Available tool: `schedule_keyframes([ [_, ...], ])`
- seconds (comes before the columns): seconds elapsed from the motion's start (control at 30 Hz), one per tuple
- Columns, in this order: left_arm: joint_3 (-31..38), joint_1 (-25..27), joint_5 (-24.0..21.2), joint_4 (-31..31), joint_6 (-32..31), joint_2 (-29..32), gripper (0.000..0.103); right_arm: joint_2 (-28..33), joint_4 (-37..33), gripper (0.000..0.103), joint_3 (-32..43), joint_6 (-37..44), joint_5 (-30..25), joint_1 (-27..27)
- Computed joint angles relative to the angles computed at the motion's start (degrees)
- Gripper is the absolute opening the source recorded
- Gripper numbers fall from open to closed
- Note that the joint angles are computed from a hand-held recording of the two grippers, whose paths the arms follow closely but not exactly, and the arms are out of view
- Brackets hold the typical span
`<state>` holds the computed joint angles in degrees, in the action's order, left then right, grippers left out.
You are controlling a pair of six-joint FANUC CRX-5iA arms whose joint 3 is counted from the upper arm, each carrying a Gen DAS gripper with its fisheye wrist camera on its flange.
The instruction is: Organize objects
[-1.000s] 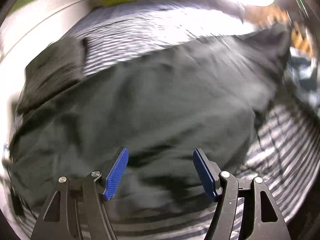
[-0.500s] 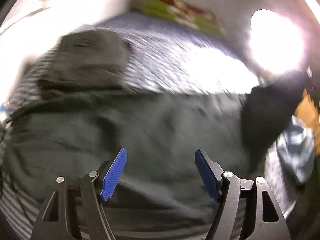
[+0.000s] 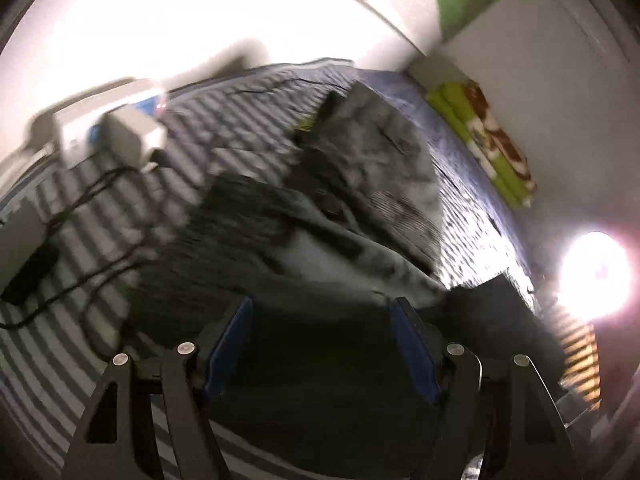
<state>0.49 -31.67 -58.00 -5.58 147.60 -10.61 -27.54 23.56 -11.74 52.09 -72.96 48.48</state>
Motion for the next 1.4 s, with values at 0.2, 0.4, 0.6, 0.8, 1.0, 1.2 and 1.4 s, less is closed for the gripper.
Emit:
schedule_keyframes([
  [0.2,-4.8,2.9,1.5,0.5,0.0,-4.9,0.073,2.3,3.1,0.026,-7.5,-7.5,0.9,9.2],
  [0.4,-7.9,4.7,4.5,2.0,-0.3,-8.0,0.073,3.0,2.7,0.026,-5.6,-9.4,2.8,6.3],
  [0.6,-9.6,6.3,6.7,2.7,1.6,-10.0,0.073,1.0,4.1,0.026,-4.0,-14.2,7.6,4.1],
  [0.8,-8.4,5.9,4.6,0.3,2.7,-9.7,0.073,9.1,-13.6,0.031,3.8,6.9,3.5,2.9],
  [1.0,-8.3,5.6,4.1,-0.8,3.4,-10.2,0.073,9.4,-36.4,0.049,8.9,15.6,2.3,-9.5],
  [1.2,-2.7,1.0,-0.6,-3.7,-2.7,-6.3,0.073,3.1,-57.7,0.054,12.7,27.3,-3.8,-31.6],
  [1.4,5.2,-4.8,-5.9,-6.8,-8.0,1.2,0.076,5.2,-47.7,0.054,12.5,24.0,-7.0,-38.3],
])
